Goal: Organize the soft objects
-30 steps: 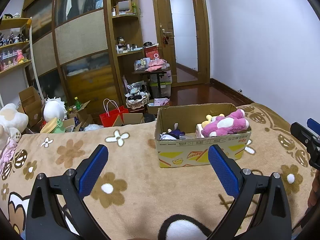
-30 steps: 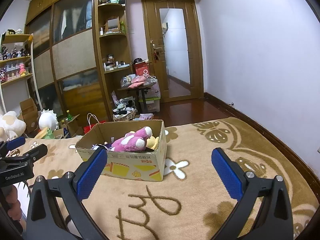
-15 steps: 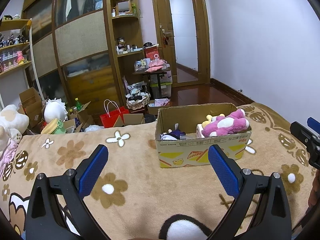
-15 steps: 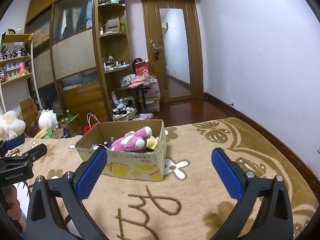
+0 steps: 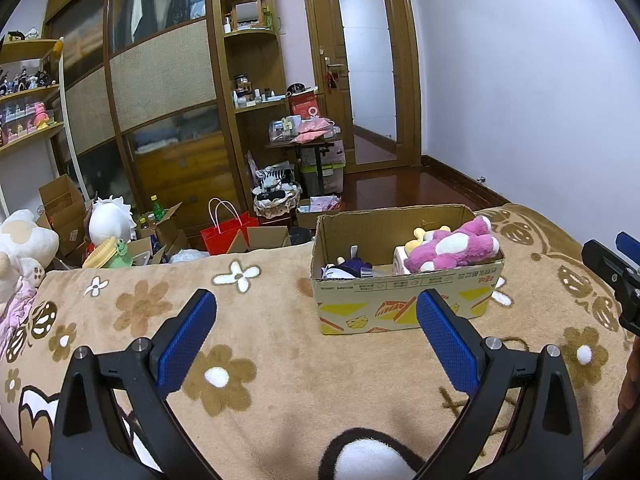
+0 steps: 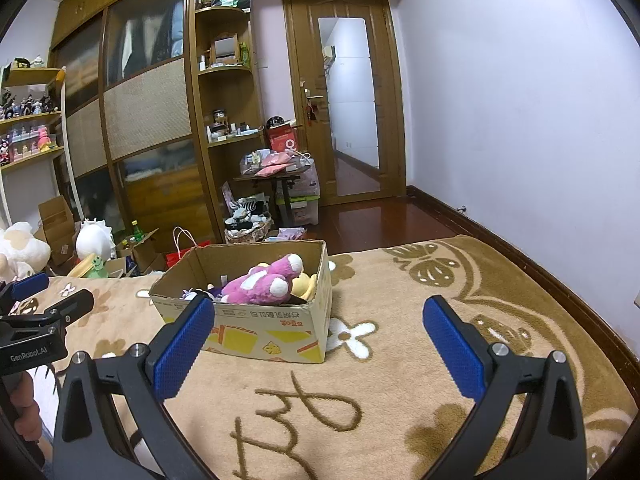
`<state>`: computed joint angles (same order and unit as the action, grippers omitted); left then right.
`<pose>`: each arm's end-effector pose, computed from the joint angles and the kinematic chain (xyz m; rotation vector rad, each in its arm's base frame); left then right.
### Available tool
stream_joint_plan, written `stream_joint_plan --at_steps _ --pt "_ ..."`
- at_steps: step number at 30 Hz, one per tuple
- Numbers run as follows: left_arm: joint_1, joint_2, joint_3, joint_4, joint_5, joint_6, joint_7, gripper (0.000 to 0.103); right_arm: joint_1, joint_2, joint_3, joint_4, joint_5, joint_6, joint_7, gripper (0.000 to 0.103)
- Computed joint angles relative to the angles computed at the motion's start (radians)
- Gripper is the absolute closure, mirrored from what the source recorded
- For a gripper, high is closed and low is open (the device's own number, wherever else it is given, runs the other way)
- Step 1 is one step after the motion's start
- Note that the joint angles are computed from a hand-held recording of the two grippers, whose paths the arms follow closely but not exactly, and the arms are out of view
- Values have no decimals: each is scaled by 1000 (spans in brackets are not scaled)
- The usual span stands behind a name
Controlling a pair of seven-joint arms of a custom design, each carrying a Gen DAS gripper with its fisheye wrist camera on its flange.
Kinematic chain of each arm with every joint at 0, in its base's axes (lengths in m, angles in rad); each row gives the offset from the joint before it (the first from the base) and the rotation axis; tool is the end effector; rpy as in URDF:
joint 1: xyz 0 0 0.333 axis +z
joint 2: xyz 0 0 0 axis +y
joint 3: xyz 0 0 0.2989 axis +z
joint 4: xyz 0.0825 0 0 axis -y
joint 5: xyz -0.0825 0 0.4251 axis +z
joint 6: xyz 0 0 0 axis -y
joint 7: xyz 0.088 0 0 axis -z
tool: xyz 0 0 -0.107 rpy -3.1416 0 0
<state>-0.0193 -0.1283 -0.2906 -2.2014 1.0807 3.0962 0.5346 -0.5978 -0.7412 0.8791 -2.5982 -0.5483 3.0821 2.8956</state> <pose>0.5220 -0.2485 0.4827 -1.3002 1.8583 -0.9809 0.4445 0.1870 0.4614 -1.2446 1.7823 -0.9999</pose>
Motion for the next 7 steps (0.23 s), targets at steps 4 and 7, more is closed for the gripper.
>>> stream_joint_plan --at_steps 4,7 --pt "-1 0 1 0 -2 1 2 4 -3 0 2 0 1 2 -1 0" --pt "-3 0 3 -2 -7 2 9 4 -1 -2 2 0 3 0 -1 0"
